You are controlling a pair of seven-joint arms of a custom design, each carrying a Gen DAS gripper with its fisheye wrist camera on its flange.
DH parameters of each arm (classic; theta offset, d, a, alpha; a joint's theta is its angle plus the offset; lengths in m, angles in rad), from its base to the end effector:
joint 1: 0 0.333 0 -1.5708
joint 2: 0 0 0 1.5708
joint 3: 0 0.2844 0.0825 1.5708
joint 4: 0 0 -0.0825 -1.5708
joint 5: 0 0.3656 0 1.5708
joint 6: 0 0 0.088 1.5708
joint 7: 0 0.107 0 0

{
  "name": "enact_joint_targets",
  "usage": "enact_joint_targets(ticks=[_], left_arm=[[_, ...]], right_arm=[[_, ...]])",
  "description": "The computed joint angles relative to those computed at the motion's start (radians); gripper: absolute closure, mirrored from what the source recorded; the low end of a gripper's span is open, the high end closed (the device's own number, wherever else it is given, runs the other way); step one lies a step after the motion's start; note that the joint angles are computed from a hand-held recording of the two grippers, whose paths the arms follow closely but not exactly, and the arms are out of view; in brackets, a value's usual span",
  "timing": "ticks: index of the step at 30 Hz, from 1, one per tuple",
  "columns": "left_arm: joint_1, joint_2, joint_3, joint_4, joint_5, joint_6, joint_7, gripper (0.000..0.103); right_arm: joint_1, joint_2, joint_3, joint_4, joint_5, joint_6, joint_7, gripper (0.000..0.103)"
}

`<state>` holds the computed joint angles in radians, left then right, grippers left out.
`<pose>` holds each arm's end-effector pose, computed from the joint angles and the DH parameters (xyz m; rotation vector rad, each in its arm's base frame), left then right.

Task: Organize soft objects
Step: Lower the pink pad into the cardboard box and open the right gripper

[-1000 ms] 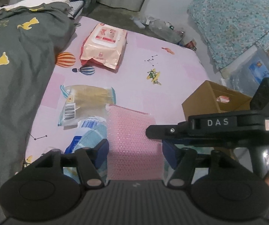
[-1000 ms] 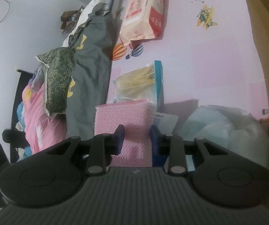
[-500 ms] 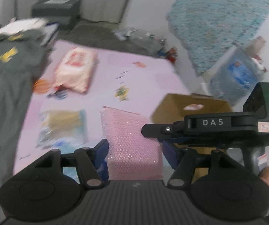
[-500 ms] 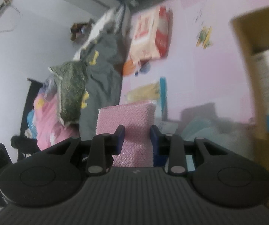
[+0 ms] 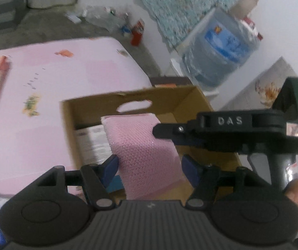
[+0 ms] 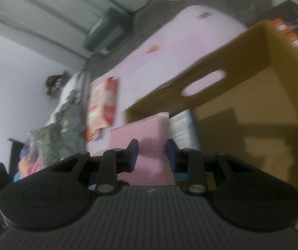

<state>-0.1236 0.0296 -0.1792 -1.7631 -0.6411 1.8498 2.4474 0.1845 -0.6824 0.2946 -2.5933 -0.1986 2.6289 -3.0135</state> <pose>0.5237 -0.2117 0.5288 0.7611 -2.6674 0.8262 0.3473 0.1979 0.5257 -0.5845 2.3197 -0.1692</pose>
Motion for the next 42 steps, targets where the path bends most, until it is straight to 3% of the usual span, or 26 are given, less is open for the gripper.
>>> enact_joint_targets(ticks=[4,10,14,18,28,32,36,39,42], left_arm=[[-0.043,0.034,-0.035,-0.012,0.065,0.062,-0.043,0.035],[-0.072,0.110,-0.054,0.014,0.162,0.092,-0.143,0.034],[-0.060,0.114,-0.055,0.024,0.161,0.095,-0.144,0.034],[-0.034,0.089,-0.044,0.028,0.121,0.095,-0.113,0.031],[0.042,0.043,0.006,0.065,0.023,0.037,-0.037,0.026],[0.081,0.023,0.034,0.055,0.001,0.038,0.016,0.026],[0.133,0.024,0.071,0.066,-0.018,0.016,0.073,0.025],[0.176,0.036,0.092,0.085,-0.044,-0.001,0.105,0.025],[0.212,0.051,0.103,0.100,-0.065,-0.011,0.122,0.025]], right_arm=[[0.005,-0.013,-0.056,-0.049,0.009,-0.026,-0.071,0.074],[-0.017,0.086,-0.093,-0.030,0.005,-0.069,-0.193,0.074],[-0.016,0.086,-0.111,-0.080,0.036,-0.026,-0.197,0.074],[-0.032,0.070,-0.090,-0.101,0.038,-0.026,-0.165,0.073],[-0.038,0.033,-0.035,-0.053,-0.011,-0.166,-0.051,0.071],[-0.062,0.091,-0.005,0.021,-0.109,-0.283,-0.038,0.060],[-0.052,0.193,-0.026,0.086,-0.191,-0.360,-0.067,0.051],[-0.023,0.213,-0.076,0.069,-0.164,-0.341,-0.054,0.051],[-0.016,0.173,-0.091,0.007,-0.124,-0.271,0.042,0.045]])
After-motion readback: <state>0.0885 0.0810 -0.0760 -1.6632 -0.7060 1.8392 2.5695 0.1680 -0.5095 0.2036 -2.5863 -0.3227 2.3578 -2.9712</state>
